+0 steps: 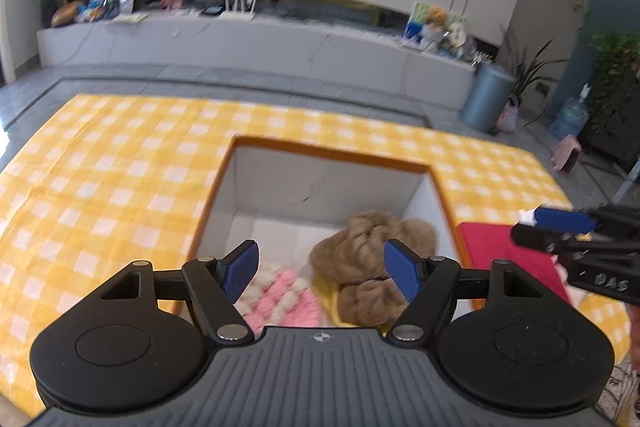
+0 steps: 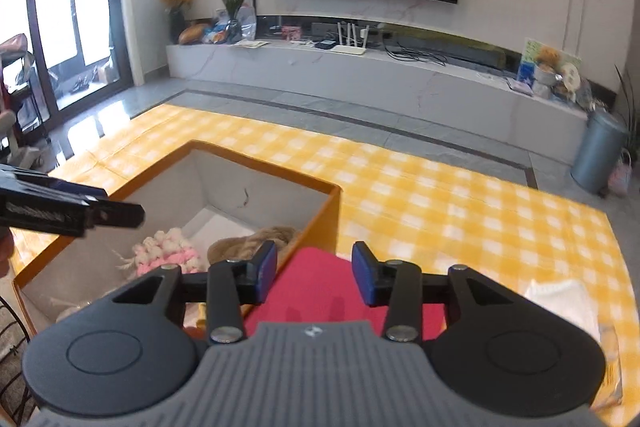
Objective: Organize soft objects
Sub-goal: 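Move both tools away from the box back to the items on the mat, then close the right tool on the white round terry pad and lift it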
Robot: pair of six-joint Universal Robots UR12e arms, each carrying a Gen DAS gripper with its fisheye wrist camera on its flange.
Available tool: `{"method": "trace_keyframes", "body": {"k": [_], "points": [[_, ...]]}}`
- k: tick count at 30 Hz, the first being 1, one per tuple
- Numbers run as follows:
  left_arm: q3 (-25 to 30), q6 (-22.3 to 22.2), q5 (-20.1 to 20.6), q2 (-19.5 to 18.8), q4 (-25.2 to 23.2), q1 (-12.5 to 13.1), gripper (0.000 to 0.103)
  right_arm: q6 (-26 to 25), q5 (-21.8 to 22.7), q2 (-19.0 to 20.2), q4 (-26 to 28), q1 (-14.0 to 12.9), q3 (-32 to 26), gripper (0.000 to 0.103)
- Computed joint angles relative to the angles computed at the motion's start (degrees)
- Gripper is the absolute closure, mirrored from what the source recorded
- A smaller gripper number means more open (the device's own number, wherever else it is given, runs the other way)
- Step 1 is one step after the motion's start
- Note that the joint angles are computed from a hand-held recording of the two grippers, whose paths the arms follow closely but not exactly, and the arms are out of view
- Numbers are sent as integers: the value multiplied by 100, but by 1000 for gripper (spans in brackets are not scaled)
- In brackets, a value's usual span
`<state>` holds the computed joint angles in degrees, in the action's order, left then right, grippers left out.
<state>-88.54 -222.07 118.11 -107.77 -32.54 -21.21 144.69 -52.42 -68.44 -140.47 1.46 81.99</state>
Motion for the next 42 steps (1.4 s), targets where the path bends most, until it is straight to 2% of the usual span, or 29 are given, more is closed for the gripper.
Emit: {"method": "trace_keyframes", "body": {"k": [4,6,8,11,14,19,23,25,31,34,36,37,39,42], "points": [[194,137,110,-94,7,-105,19,272,71,3,-315,-129,65,60],[308,219,204,-173,70,-172,19,475,194,26,-379,-229,45,55],[457,298,226,-270,85,-227,19,725,180,87,-593,-312,17,55],[730,391,139,-461,72,-297,19,1280,-136,171,-1024,-429,-24,52],[1037,647,-96,-688,146,-339,19,1756,-588,245,-1188,-532,-96,50],[1719,909,-466,-1143,-35,-387,19,2263,-1173,383,-919,-682,-230,45],[2270,1080,-819,-1503,-277,-424,18,2566,-1651,536,-571,-721,-386,37],[2615,1236,-968,-1710,-569,-456,18,2740,-1867,578,-495,-739,-414,37],[3316,1623,-1149,-2196,-1014,-527,18,3029,-2045,603,-611,-911,-379,35],[3681,1833,-1355,-2393,-1494,-508,18,3092,-1844,659,-296,-1007,-465,34],[3923,1980,-1458,-2527,-1753,-480,18,2983,-1337,720,117,-1092,-559,26],[3994,2027,-1468,-2570,-1819,-466,18,2899,-1081,752,296,-1120,-605,25],[4082,2029,-1340,-2646,-1851,-455,18,2762,-727,839,647,-1147,-713,24],[4000,2053,-1168,-2681,-1609,-427,18,2651,-730,941,1180,-1078,-902,24]]}}
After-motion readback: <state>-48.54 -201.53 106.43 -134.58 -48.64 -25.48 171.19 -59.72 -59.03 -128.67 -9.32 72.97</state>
